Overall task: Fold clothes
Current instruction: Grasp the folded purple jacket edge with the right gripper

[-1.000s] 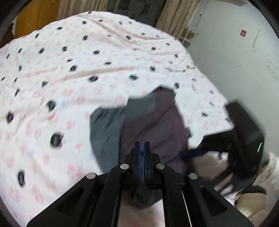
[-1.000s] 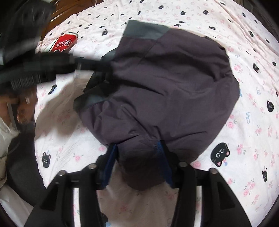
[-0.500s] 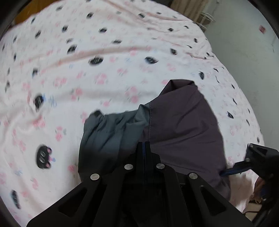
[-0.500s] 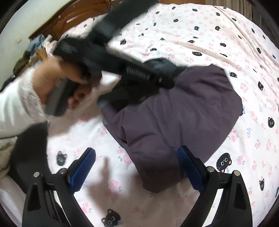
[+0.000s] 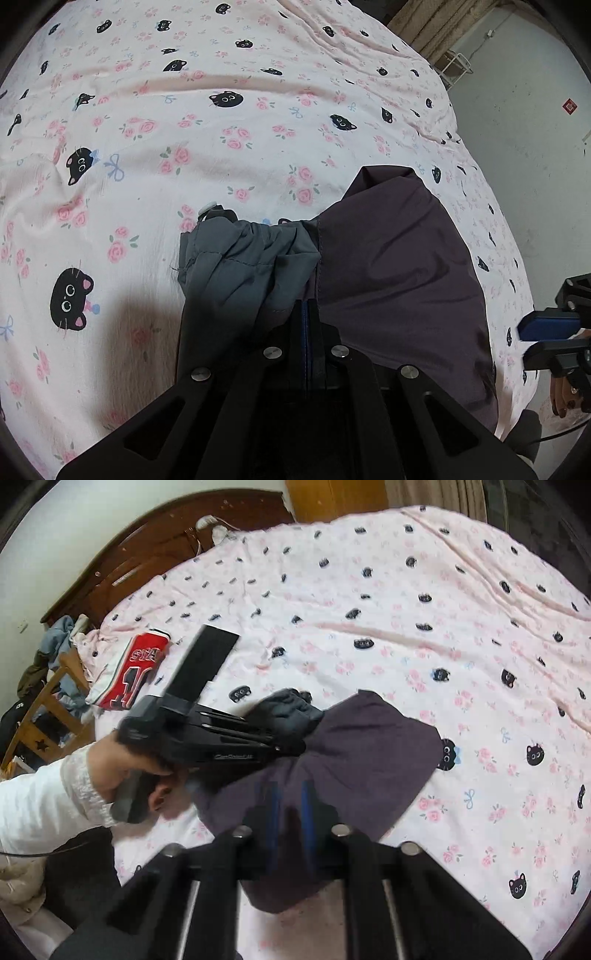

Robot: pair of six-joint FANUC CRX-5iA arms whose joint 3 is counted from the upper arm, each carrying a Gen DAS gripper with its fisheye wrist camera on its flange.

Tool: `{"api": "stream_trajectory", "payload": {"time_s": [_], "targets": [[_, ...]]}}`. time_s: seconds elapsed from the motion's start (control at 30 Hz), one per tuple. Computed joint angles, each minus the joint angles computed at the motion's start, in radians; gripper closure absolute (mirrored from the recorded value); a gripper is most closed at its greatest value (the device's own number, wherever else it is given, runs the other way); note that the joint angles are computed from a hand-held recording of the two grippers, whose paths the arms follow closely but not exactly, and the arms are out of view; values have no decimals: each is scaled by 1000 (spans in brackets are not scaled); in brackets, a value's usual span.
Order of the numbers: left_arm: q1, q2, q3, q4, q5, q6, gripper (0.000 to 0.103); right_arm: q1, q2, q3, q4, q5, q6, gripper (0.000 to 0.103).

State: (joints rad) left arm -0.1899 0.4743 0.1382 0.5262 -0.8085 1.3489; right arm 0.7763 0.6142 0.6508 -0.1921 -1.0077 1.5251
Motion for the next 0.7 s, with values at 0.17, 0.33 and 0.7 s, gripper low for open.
{"api": "stream_trajectory", "payload": {"time_s": [0.17,0.33,0.7], "targets": [[-2,3,9,-14,-10,-3,100,10,59,53,16,-112,-19,91],[2,5,-21,30,12,-24,100,-3,80,25,-14,-123,-51,93],[-1,-188,-198,142,121,-112,101,-10,-47,-102,-75,-12,16,89]]}}
